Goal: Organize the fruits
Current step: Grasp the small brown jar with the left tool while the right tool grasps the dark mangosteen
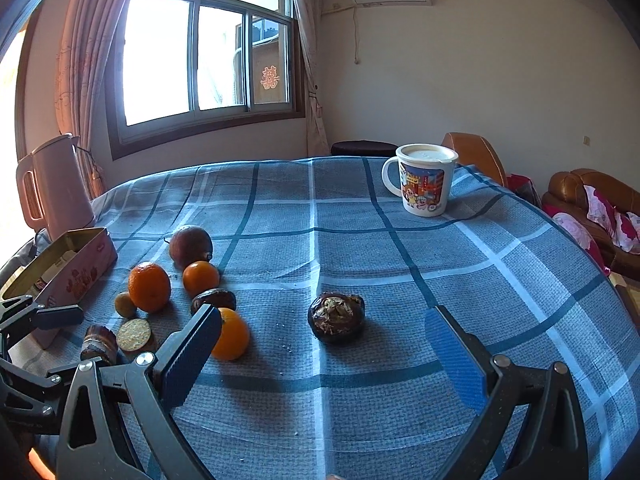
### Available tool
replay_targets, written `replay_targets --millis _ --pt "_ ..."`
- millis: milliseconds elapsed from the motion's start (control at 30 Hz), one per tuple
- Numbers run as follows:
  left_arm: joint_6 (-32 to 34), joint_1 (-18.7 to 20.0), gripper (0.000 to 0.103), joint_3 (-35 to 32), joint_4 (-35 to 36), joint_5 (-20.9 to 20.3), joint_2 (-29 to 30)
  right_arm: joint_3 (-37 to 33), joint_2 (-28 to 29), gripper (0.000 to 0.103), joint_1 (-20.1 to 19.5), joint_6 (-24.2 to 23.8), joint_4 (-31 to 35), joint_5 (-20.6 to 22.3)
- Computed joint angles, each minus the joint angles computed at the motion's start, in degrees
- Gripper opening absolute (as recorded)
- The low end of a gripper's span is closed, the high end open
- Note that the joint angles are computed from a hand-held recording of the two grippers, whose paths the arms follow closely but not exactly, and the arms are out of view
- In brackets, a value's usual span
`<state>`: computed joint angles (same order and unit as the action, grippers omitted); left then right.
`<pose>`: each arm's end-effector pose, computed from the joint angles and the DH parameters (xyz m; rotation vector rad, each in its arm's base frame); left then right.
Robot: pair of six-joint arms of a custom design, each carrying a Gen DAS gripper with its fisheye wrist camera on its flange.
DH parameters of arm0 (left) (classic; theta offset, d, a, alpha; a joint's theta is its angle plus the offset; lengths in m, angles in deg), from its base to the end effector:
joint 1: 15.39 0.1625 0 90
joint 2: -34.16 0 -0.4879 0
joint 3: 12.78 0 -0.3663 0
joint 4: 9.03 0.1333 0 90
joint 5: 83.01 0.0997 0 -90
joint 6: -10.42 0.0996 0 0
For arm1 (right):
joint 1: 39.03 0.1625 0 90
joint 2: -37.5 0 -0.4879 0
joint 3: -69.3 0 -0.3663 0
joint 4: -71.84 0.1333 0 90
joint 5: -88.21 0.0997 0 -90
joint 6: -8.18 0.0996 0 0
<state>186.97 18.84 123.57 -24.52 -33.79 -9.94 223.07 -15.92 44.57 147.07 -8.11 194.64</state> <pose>-0.1003 -0.3081 0.0398 1.0208 2.3266 -0.7223 0.0733 -0.2897 0.0672 0.4295 -2.0875 1.2256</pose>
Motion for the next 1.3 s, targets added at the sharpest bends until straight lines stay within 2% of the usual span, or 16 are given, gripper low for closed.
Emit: replay_targets --millis 33,100,167,400,567,700,767,833,900,967,1100,1200,1300 --pt "0.41 0.99 0.071 -0.56 0.72 1.07 -0.31 -0.86 -0.82 0.102 -0.04 0.43 2.30 0.59" --pt "0.70 2.09 0.053 -1.44 1.80 2.05 -0.29 -2.51 -2.08 0.102 -0.23 0.73 6.26 1.55" --pt "1.41 3.23 0.044 -2.51 3.39 3.83 0.03 -4.52 -3.20 0.101 -0.26 1.35 10.81 2.94" --pt "3.01 4.38 0.044 -1.45 1.15 5.61 -1.92 -13.20 -4.33 0.082 -0.83 5.65 29.64 5.45" --pt "2.87 4.56 0.044 0.19 -2.26 4.82 -3.86 -17.15 -3.29 0.081 -0.37 7.39 37.20 8.01" --pt "2.71 5.47 0.044 1.51 -5.50 4.61 -6.15 -18.04 -3.17 0.081 0.74 7.20 37.77 10.40" --pt "1.93 5.47 0.044 1.89 -6.73 3.25 -6.71 -18.84 -2.87 0.080 1.17 6.97 38.58 11.24" --pt "1.98 5.42 0.044 1.72 -6.93 2.33 -6.73 -20.20 -2.45 0.070 0.97 7.51 40.95 11.43" --pt "2.37 6.37 0.043 1.22 -6.36 3.76 -7.35 -21.24 -2.34 0.051 0.52 8.09 43.32 10.70" --pt "2.25 6.69 0.043 1.03 -6.29 3.95 -7.79 -21.09 -2.32 0.046 0.52 7.55 43.12 10.28" --pt "3.15 6.25 0.044 1.32 -7.53 3.85 -8.97 -20.26 -2.96 0.046 0.18 7.10 42.17 8.82" --pt "4.65 5.95 0.044 1.68 -9.83 2.16 -9.24 -18.57 -3.57 0.046 0.45 5.98 38.92 7.88" --pt "4.73 7.14 0.044 0.99 -9.99 2.83 -9.68 -16.94 -4.00 0.046 0.81 4.36 35.67 7.03"
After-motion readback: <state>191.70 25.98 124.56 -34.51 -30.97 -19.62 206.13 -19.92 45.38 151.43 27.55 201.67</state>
